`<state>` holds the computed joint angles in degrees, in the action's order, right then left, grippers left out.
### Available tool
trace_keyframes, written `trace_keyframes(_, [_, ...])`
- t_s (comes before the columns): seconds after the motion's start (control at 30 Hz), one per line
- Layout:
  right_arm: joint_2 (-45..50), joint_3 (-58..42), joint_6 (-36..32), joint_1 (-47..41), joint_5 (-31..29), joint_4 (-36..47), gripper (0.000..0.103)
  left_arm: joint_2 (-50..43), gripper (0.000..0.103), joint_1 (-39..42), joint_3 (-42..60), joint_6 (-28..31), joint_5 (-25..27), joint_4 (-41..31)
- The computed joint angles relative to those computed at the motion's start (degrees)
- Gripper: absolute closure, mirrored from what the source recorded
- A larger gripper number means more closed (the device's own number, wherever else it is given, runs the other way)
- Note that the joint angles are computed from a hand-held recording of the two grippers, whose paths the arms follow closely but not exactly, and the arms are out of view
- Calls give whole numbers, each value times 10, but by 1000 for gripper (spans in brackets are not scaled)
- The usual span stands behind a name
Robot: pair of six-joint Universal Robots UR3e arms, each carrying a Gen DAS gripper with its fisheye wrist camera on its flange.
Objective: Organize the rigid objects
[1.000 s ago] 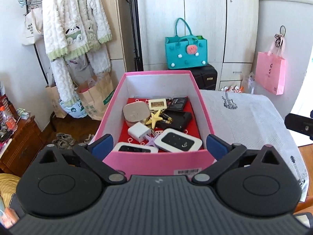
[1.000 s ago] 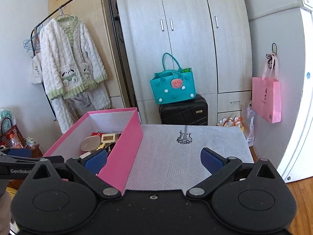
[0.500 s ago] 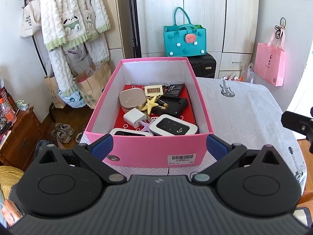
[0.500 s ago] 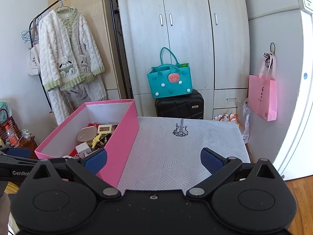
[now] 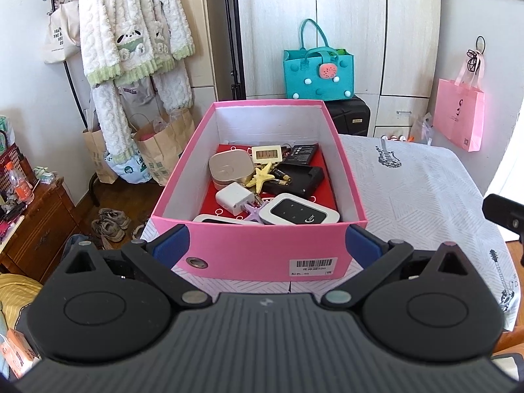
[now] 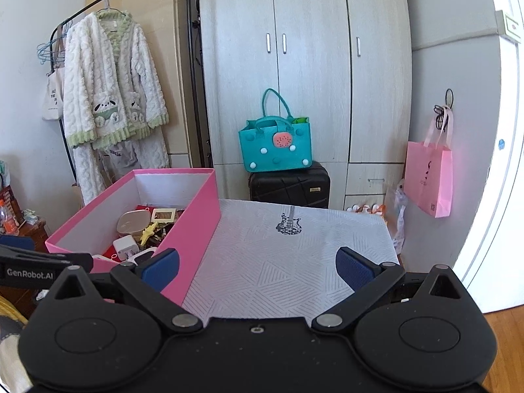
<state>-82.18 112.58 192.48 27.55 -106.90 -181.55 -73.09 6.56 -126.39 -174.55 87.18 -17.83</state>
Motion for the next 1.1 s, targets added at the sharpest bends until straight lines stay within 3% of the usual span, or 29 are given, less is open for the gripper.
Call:
trace_keyframes(0.3, [10,8,-15,17,-23,-27,0,-1,0,2,-21,4,7,38])
trace_keyframes(1.1, [1,16,38,32,-66,-25,0,5,0,16,-31,16,-13,52])
